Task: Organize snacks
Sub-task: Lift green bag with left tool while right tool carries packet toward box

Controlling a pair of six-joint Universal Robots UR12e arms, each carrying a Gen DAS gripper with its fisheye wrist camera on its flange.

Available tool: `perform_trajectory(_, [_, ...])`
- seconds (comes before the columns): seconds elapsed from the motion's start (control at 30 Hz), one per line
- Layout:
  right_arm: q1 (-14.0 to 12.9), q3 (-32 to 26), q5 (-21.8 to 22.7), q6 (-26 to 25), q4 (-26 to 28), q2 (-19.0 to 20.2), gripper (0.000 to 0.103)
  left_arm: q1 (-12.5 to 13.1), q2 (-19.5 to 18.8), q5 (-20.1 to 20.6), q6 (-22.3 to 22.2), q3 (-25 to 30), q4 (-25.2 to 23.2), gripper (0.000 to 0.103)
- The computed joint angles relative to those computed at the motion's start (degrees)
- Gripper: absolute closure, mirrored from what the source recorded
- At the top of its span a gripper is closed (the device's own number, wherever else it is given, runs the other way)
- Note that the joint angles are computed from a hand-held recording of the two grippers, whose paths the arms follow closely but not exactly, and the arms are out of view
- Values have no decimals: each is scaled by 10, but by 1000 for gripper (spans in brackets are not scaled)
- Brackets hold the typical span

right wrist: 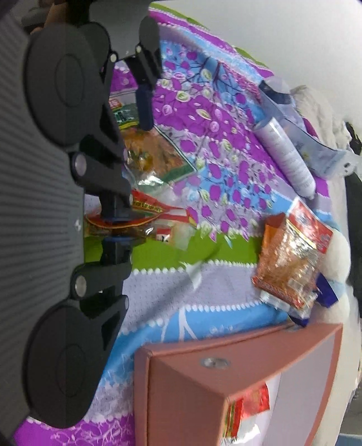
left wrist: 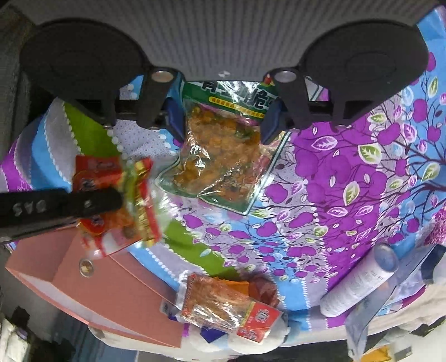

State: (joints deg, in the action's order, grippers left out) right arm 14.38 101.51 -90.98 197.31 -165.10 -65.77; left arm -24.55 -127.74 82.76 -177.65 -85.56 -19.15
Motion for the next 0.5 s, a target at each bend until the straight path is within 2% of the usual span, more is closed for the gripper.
perform_trajectory(0.27, [-7,16,-13,15,5,-12,90,-8,2,25,-53,-7,23,57])
perform_trajectory(0.33, [-6,19,-16,17,5,-13,90,-9,5,29,-80,-11,30,61])
perform_trajectory(0.37, [-5,20,-18,16,4,-14,90,-9,6,30,-93,-13,33,69])
perform_trajectory(0.5, [-3,24,-21,12,-3,-17,90,-9,12,29,-161,-20,42,77])
